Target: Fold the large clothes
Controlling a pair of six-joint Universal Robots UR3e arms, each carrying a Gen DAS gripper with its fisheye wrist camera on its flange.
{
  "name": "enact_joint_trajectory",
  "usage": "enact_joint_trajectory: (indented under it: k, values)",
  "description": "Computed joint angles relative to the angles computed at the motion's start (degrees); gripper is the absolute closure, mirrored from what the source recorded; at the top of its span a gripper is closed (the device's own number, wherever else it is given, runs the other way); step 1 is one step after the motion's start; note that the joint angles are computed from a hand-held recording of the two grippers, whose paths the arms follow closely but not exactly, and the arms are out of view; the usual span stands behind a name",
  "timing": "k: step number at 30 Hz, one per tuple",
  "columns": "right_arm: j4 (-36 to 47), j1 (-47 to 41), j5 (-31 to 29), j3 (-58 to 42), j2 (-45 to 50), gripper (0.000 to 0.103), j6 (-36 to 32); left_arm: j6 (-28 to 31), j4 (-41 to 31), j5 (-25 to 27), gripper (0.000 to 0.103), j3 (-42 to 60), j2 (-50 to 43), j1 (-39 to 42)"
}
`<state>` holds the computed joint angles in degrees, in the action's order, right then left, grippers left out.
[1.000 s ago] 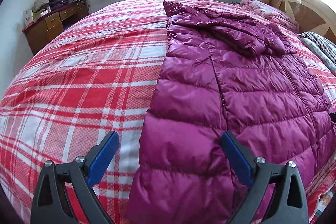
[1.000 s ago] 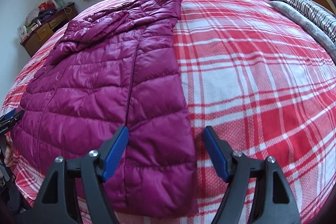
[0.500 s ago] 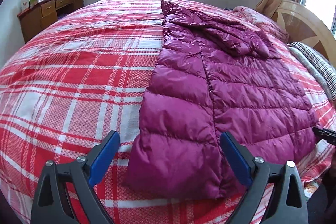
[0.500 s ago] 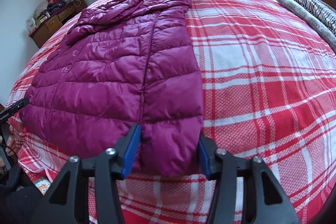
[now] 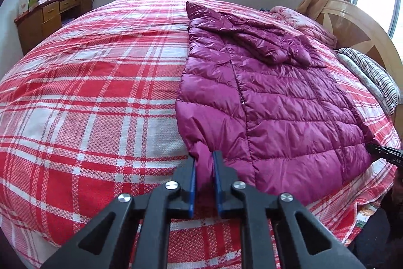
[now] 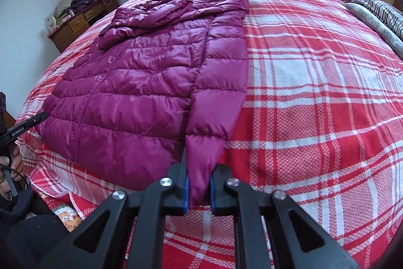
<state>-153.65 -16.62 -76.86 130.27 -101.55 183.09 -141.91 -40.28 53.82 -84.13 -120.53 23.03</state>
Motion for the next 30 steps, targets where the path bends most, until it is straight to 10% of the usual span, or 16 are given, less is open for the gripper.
enact_joint_trajectory:
  k: [14,30]
  values:
    - [9.6,-7.2,11.3,0.3,-13.0,0.093,-2.8,6.0,-10.8,-12.7,0.098,-1.4,9.0,5.3]
    - [38.3,-31.1,35.2,-6.9,-37.1,0.095,-13.1,23.9,-43.2,-28.7,0.099,7.4,18.2,13.2]
